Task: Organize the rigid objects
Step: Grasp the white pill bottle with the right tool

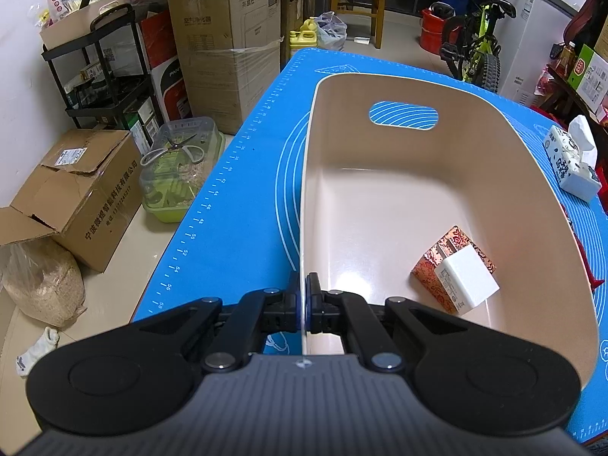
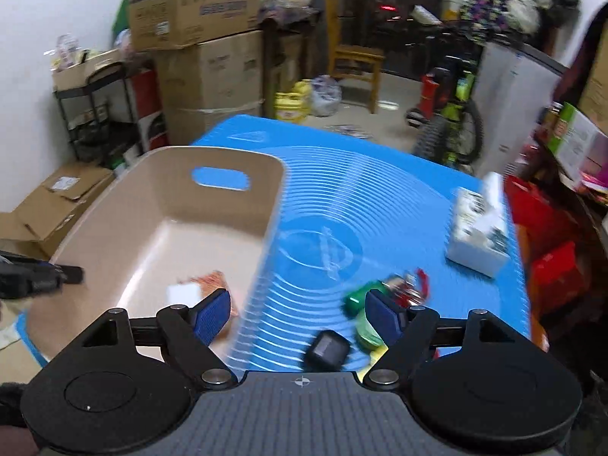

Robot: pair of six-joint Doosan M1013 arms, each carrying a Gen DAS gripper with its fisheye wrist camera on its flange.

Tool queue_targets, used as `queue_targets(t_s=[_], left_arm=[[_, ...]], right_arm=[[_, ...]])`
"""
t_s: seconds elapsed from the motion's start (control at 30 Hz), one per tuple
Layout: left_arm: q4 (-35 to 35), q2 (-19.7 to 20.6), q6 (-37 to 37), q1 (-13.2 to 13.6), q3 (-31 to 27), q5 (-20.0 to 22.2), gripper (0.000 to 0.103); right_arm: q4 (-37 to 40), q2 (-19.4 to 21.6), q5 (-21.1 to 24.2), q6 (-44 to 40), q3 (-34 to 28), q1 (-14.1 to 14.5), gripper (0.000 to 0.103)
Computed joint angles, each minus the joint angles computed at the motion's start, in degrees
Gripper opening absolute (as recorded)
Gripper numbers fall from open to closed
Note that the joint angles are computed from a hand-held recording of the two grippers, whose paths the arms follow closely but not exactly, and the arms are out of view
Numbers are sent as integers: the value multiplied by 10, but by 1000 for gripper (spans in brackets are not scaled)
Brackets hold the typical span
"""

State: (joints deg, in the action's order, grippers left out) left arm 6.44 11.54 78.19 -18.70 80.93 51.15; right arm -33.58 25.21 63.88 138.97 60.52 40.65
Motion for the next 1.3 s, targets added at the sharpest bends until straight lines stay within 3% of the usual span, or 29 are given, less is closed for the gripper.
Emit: queue_targets(t_s=[0.37,0.7,1.0,1.13,1.3], left_arm=[[-5,1,1,1,-1,1,4],[-2,0,1,1,-1,1,4],[-3,0,1,1,0,1,4],[-2,0,0,1,0,1,4],[-1,0,1,1,0,0,4]], right_arm=[[35,-14,37,3,50,4,81],[120,-1,29,-6,65,2,79],[139,9,5,24,71,-2,60],[139,12,-4,19,72,-2,44],[143,5,-23,11,78,-3,43]])
